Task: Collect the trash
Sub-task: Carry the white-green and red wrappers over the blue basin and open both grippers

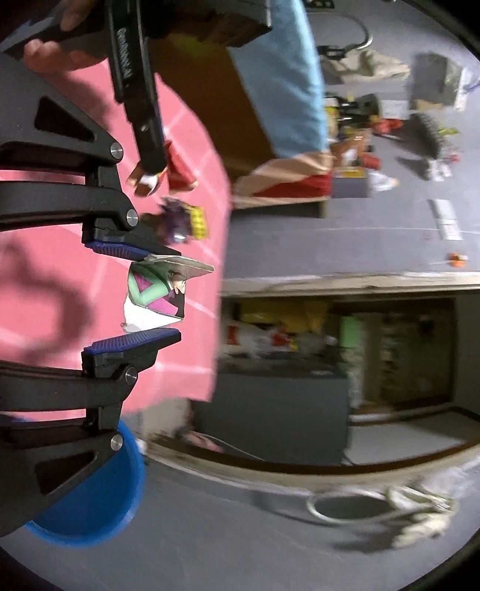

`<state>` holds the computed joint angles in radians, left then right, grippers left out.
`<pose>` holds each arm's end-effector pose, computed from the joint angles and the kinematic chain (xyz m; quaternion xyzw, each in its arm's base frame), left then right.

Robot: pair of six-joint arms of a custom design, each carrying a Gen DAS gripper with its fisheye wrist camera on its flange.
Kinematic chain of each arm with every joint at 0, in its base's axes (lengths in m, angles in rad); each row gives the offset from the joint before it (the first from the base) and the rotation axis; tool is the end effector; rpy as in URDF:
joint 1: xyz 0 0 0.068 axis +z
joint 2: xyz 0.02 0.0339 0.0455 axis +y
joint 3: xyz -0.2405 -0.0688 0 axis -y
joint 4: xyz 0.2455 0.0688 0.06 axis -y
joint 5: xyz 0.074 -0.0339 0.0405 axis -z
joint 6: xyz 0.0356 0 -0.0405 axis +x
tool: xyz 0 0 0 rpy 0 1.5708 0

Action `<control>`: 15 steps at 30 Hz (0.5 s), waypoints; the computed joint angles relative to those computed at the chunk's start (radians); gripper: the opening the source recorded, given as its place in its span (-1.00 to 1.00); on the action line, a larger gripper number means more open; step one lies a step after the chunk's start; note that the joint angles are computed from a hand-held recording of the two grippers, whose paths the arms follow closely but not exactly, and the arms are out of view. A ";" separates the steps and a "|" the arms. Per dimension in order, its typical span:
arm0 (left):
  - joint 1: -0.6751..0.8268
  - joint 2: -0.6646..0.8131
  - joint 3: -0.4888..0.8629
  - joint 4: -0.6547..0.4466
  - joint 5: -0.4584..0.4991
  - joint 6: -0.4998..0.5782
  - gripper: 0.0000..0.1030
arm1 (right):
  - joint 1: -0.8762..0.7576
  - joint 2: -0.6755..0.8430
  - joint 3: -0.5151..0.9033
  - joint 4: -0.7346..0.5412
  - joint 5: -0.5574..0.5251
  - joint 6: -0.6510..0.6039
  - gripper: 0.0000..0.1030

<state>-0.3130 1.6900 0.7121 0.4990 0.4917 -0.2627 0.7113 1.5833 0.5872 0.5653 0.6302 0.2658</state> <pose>0.3079 -0.1173 0.1337 0.1472 0.8255 -0.3424 0.4238 0.2411 0.1801 0.1376 -0.0137 0.8176 0.0104 0.5755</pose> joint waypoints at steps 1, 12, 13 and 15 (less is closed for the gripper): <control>-0.018 -0.014 -0.009 0.028 -0.008 -0.011 -0.31 | 0.002 -0.023 -0.018 0.021 0.017 -0.018 -0.36; -0.225 -0.032 -0.026 0.314 -0.118 -0.062 -0.30 | 0.068 -0.359 -0.275 0.283 0.286 -0.268 -0.35; -0.242 -0.023 -0.018 0.329 -0.130 -0.062 -0.30 | 0.062 -0.400 -0.298 0.287 0.298 -0.283 -0.35; -0.279 -0.003 0.005 0.343 -0.152 -0.059 -0.30 | 0.052 -0.457 -0.332 0.286 0.313 -0.297 -0.35</control>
<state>-0.5918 1.6871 0.7175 0.8423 0.3401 -0.3215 0.7632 1.1267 0.2552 0.8513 0.9437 -0.0313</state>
